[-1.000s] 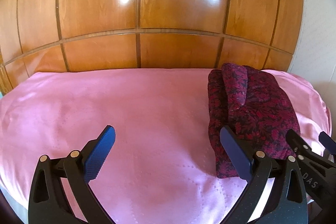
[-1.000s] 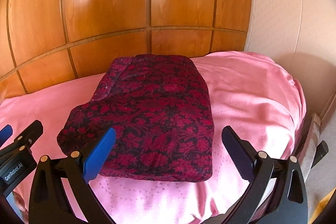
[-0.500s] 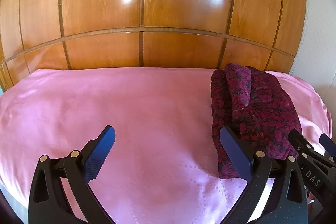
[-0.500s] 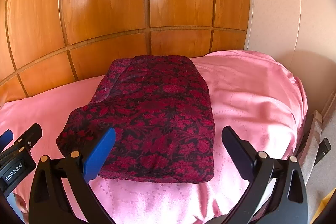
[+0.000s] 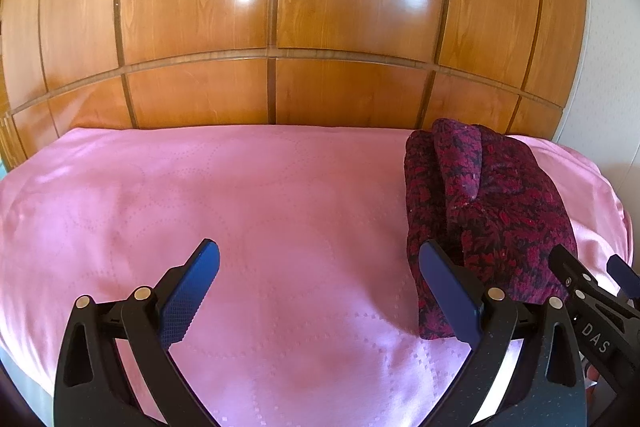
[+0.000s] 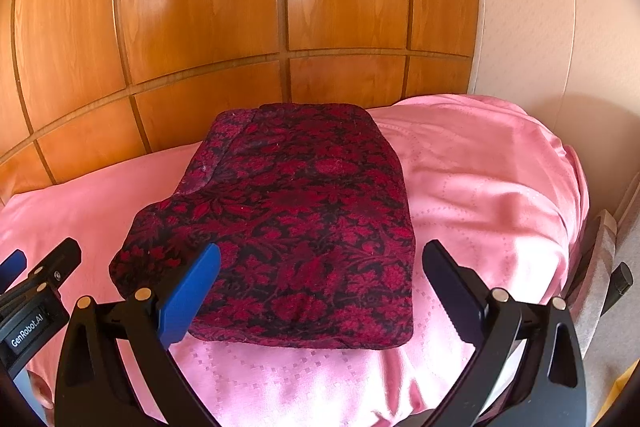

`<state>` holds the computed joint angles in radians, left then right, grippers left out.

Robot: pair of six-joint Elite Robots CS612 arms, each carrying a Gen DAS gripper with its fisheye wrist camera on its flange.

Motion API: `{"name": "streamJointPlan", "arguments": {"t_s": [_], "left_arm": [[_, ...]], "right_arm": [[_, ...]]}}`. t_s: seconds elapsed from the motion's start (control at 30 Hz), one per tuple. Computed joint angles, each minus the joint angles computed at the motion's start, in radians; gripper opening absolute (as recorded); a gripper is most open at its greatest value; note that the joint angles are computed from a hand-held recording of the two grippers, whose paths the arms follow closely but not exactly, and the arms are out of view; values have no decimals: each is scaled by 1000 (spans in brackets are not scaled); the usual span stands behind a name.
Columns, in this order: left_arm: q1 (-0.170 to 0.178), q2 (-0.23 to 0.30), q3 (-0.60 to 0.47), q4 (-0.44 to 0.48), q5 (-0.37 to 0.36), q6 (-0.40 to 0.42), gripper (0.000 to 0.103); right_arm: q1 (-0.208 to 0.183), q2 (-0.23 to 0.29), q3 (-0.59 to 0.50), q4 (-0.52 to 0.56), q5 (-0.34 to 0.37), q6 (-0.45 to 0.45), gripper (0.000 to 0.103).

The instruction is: Fold small clothes

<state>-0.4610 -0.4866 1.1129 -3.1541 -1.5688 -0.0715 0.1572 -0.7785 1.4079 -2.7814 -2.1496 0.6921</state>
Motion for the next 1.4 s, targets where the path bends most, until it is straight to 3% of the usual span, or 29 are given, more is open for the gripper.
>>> {"name": "streamJointPlan", "arguments": {"t_s": [1.2, 1.4], "left_arm": [[3, -4, 10, -25, -11, 13, 99], [1, -5, 9, 4, -8, 11, 99]], "right_arm": [[2, 4, -3, -13, 2, -5, 101], [-2, 6, -2, -27, 14, -15, 101]]}}
